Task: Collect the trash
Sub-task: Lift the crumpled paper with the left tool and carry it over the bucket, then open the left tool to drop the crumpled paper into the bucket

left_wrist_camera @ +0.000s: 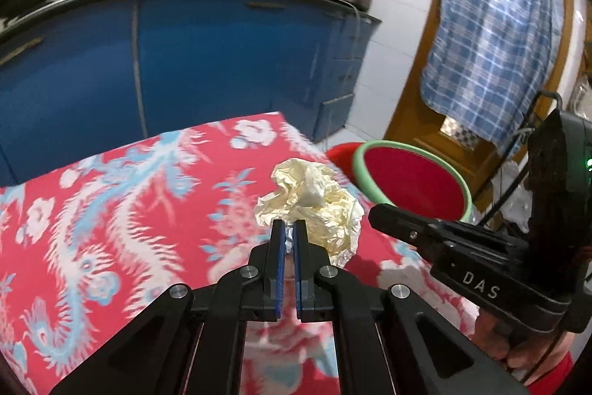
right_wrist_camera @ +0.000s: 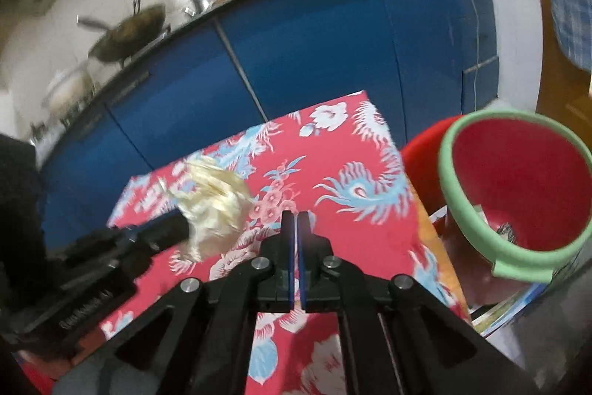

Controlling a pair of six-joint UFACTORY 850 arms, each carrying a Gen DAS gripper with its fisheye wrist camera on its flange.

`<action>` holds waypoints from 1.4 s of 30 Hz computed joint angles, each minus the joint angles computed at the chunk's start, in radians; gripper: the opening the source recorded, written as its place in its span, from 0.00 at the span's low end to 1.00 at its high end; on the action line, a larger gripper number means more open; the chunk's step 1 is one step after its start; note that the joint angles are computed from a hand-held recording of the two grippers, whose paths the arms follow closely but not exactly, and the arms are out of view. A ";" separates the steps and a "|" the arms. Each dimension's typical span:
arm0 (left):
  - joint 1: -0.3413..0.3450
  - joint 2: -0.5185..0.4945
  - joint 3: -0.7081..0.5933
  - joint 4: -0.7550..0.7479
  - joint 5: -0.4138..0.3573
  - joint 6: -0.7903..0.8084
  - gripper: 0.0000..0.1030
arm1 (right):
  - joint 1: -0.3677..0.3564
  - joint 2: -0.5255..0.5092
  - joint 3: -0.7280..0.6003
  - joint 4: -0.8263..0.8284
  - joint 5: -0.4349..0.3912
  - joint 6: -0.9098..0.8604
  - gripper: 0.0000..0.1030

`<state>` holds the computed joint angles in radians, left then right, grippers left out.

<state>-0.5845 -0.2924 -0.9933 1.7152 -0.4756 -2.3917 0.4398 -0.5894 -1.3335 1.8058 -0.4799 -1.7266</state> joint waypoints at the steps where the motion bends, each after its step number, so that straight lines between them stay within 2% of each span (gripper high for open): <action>1: -0.003 -0.010 -0.014 -0.007 0.003 0.012 0.03 | -0.008 0.006 0.009 0.016 0.001 -0.016 0.06; 9: -0.022 -0.147 -0.208 -0.078 0.060 0.169 0.03 | -0.075 0.044 0.066 0.108 0.022 -0.111 0.06; 15: -0.026 -0.271 -0.375 -0.175 0.123 0.333 0.03 | -0.131 0.037 0.054 0.121 0.026 -0.119 0.06; 22: -0.014 -0.422 -0.585 -0.401 0.190 0.621 0.03 | -0.186 -0.020 -0.018 0.089 0.059 -0.070 0.06; 24: -0.009 -0.467 -0.650 -0.505 0.199 0.739 0.03 | -0.197 -0.040 -0.040 0.072 0.061 -0.049 0.06; 30: 0.006 -0.574 -0.798 -0.794 0.196 1.040 0.04 | -0.218 -0.109 -0.112 0.037 0.081 0.006 0.06; 32: 0.008 -0.593 -0.821 -0.824 0.190 1.068 0.04 | -0.220 -0.124 -0.127 0.026 0.091 0.018 0.06; 35: 0.006 -0.616 -0.848 -0.800 0.156 1.046 0.08 | -0.217 -0.135 -0.136 0.050 0.122 -0.004 0.07; 36: 0.005 -0.622 -0.859 -0.794 0.134 1.042 0.17 | -0.213 -0.137 -0.138 0.080 0.148 -0.031 0.15; 37: 0.001 -0.633 -0.877 -0.777 0.084 1.023 0.31 | -0.210 -0.136 -0.137 0.112 0.177 -0.060 0.20; 39: 0.005 -0.631 -0.873 -0.760 0.066 0.976 0.47 | -0.210 -0.132 -0.131 0.176 0.206 -0.118 0.25; 41: 0.016 -0.613 -0.845 -0.763 0.102 0.954 0.48 | -0.215 -0.128 -0.126 0.186 0.209 -0.112 0.35; 42: 0.018 -0.605 -0.834 -0.756 0.104 0.942 0.48 | -0.217 -0.123 -0.120 0.203 0.213 -0.121 0.44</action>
